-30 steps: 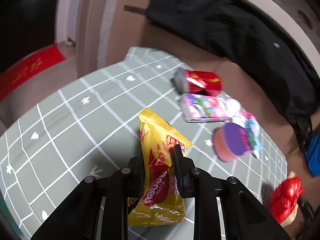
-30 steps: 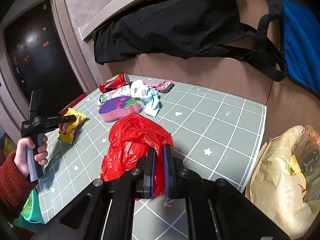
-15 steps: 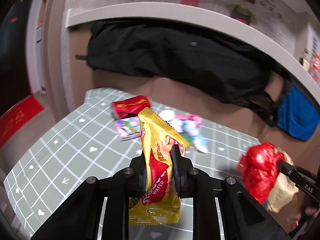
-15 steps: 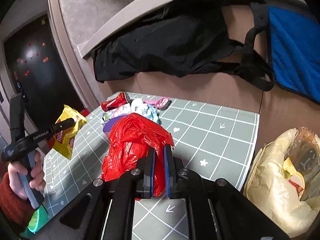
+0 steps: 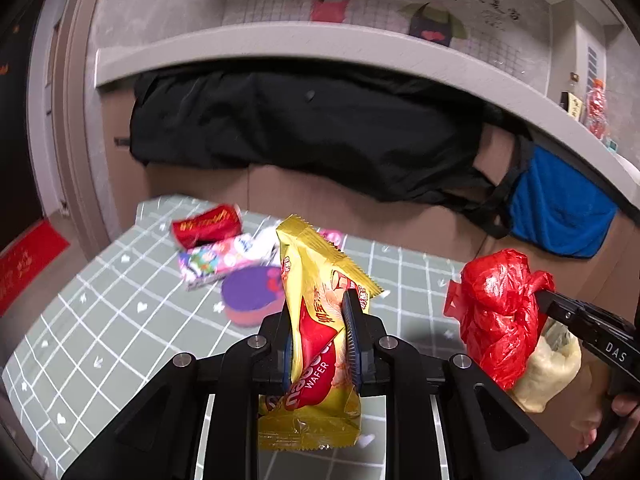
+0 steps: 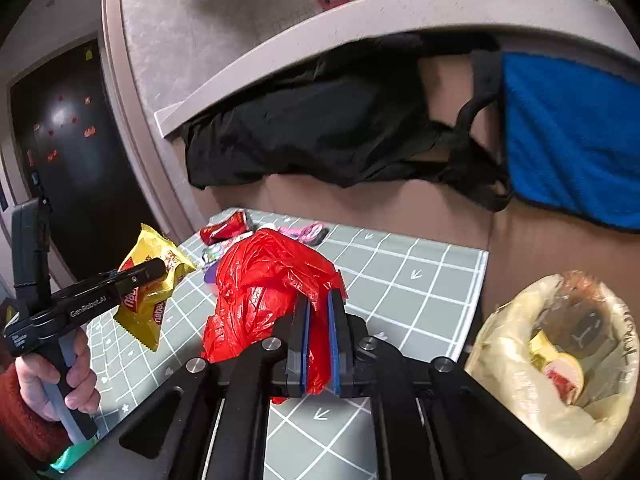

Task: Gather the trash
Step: 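Carry the red bag and wafer packet over the bin opening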

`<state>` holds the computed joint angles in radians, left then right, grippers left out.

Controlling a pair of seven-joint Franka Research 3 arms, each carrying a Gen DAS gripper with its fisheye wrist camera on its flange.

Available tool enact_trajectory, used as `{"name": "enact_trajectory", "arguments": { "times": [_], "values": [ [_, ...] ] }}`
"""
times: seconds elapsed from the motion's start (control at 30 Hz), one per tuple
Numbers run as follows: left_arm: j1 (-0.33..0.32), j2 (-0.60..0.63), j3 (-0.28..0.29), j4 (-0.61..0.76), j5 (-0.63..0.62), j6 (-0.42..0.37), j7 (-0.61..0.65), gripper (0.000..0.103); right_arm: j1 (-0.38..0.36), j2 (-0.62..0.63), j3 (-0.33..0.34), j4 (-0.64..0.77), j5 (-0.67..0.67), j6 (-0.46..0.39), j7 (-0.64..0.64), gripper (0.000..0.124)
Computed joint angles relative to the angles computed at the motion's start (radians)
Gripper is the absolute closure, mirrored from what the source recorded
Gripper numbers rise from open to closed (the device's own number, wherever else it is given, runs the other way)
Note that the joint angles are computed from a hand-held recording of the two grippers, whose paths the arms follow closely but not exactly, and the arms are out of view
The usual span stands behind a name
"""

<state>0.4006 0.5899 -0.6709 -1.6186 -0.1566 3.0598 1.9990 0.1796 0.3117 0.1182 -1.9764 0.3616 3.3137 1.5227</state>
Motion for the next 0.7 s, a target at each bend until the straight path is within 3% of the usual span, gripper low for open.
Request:
{"name": "enact_trajectory", "arguments": {
  "times": [0.13,0.23,0.37,0.47,0.7],
  "values": [
    [0.018,-0.025,-0.053,-0.035,0.026,0.08,0.011,0.082,0.028,-0.043,-0.045,-0.035,0.013,0.046,0.006,0.116],
    [0.03,-0.032,-0.096,-0.043,0.066,0.116,-0.005,0.082,0.169,-0.078,-0.198,-0.055,0.076,0.068,-0.046,0.116],
    [0.002,-0.04,-0.099,-0.038,0.123,0.158,-0.045,0.082,0.262,-0.122,-0.301,-0.08,0.177,0.098,-0.164,0.116],
    [-0.032,-0.043,-0.09,-0.03,0.16,0.18,-0.082,0.082,0.253,-0.152,-0.3,-0.102,0.225,0.118,-0.229,0.116],
    [-0.182,-0.025,-0.007,0.023,0.247,0.192,-0.175,0.082,0.19,-0.219,-0.267,-0.188,0.318,0.196,-0.343,0.116]
  ]
}}
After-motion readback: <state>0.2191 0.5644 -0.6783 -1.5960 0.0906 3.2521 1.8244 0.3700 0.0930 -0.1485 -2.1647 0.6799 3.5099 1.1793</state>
